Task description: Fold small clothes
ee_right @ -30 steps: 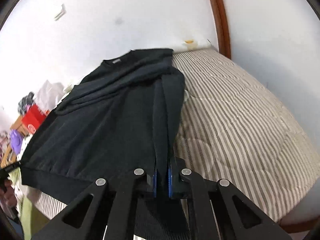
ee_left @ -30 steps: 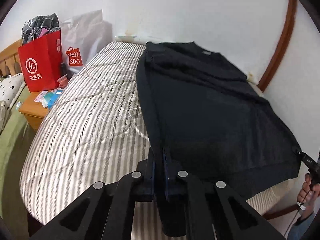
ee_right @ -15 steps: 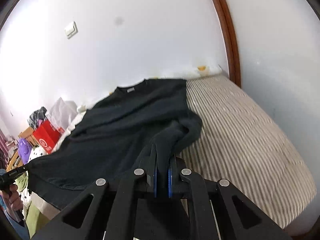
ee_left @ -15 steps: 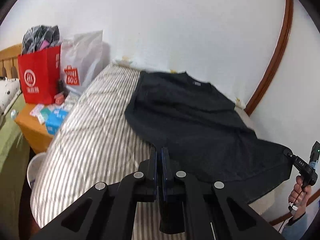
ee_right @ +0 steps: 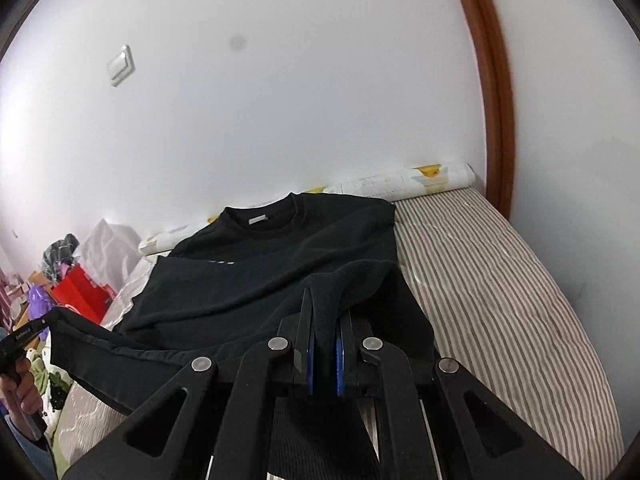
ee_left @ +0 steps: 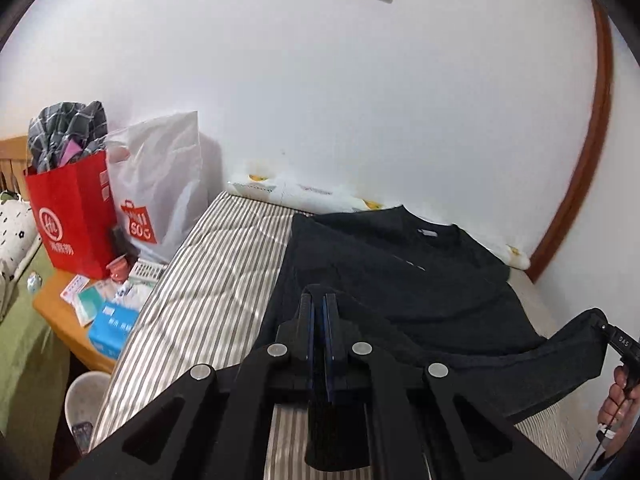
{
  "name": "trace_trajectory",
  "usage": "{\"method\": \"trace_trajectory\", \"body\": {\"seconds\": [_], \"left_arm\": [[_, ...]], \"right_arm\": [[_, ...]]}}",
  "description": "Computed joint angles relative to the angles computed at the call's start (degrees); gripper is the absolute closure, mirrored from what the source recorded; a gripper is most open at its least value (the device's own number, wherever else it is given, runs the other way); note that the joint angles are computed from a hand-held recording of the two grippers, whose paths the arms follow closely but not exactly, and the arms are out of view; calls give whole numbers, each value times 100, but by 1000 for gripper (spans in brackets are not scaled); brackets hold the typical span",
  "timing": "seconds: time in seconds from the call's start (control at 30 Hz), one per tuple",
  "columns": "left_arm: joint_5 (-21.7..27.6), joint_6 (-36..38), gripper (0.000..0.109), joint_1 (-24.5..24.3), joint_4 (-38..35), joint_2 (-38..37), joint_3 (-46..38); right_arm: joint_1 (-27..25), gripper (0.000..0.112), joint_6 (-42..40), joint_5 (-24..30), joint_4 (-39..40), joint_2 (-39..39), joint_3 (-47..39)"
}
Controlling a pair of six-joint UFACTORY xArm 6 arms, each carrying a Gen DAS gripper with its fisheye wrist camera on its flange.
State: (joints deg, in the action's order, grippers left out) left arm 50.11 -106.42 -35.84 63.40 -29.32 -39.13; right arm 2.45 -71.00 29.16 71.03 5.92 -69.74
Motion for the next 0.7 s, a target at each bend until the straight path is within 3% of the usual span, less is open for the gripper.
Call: {"method": "trace_trajectory", "body": {"seconds": [0.13, 0.33, 0.7], "left_arm": [[-479, 129, 104, 605, 22, 572, -361], [-754, 346, 104, 1100, 79, 1339, -898], [-925, 910, 104, 1528, -257, 2385, -1467]], "right_arm": [[207, 105, 415, -229, -305, 651, -699], [363, 105, 1069, -404, -830, 1579, -1756], [553, 105, 3068, -528, -2906, 3000, -3169]]}}
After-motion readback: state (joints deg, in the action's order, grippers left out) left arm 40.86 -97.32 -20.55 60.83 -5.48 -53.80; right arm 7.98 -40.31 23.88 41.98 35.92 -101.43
